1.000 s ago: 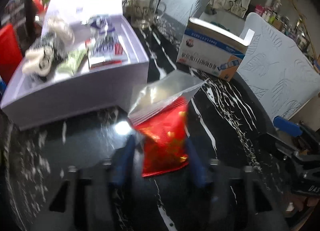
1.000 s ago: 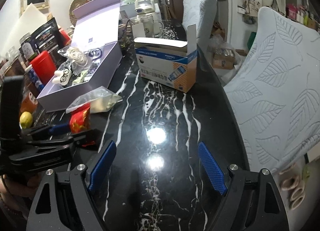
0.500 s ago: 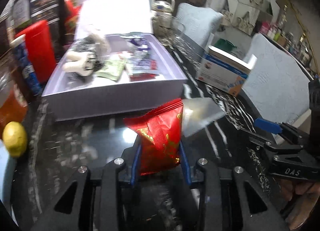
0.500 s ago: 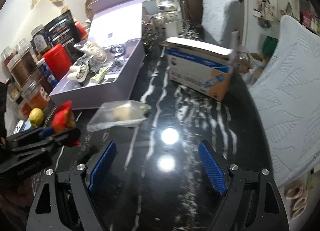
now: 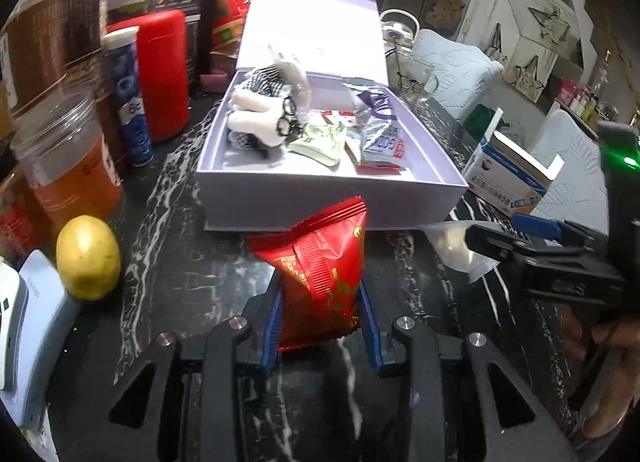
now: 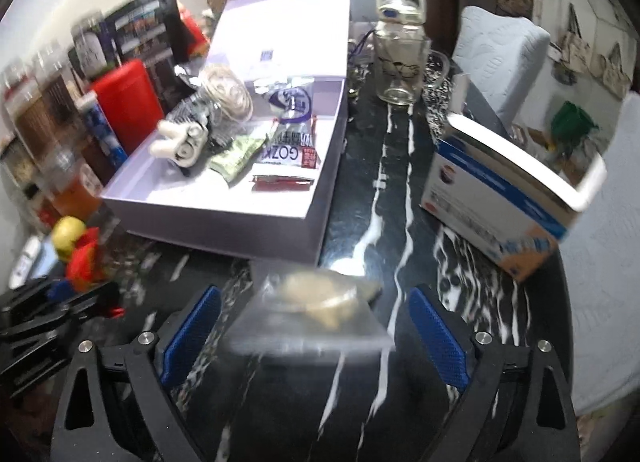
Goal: Organize soft objects
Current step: 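Grasp the red snack packet with the left tool while the right tool grasps the clear zip bag, then lift the red packet and zip bag and carry them over the lavender box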
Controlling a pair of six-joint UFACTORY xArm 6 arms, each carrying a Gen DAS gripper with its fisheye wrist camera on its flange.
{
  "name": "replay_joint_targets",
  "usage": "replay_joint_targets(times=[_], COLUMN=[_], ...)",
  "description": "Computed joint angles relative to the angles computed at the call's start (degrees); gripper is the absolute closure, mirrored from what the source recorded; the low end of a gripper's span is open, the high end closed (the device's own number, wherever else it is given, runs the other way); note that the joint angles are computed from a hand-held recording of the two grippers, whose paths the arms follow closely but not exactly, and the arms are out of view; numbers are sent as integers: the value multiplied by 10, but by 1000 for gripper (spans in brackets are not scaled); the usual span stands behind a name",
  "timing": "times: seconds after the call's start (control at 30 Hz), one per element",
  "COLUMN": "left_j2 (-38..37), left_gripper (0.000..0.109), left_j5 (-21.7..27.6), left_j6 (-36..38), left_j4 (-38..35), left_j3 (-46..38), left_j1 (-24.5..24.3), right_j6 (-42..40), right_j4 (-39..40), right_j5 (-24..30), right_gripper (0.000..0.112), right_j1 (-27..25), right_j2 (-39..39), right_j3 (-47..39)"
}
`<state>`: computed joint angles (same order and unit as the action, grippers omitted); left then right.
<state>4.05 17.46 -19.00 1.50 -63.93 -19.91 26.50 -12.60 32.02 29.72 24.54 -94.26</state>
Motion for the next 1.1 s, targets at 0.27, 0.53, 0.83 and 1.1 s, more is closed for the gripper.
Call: replay_joint_targets(times=[0.27,0.53,0.83,1.1], left_j2=[-1,-20,-61,-103], left_gripper=[75,75,75,75], left_j5=[-2,-4,-2,3], left_j6=[24,28,12,-14], left_j4=[-33,-37,-27,-11], left_j3=[11,31,72,115], left_j1=[5,2,-9,-20], right_j6=[-38,-48,-23,26], right_j4=[37,53,44,14], right_j5=[86,25,-48,-82], right_gripper=[16,30,33,33], right_j1=[1,6,20,35], right_j2=[73,31,-51,-113], right_j3=[-92,-9,111,192])
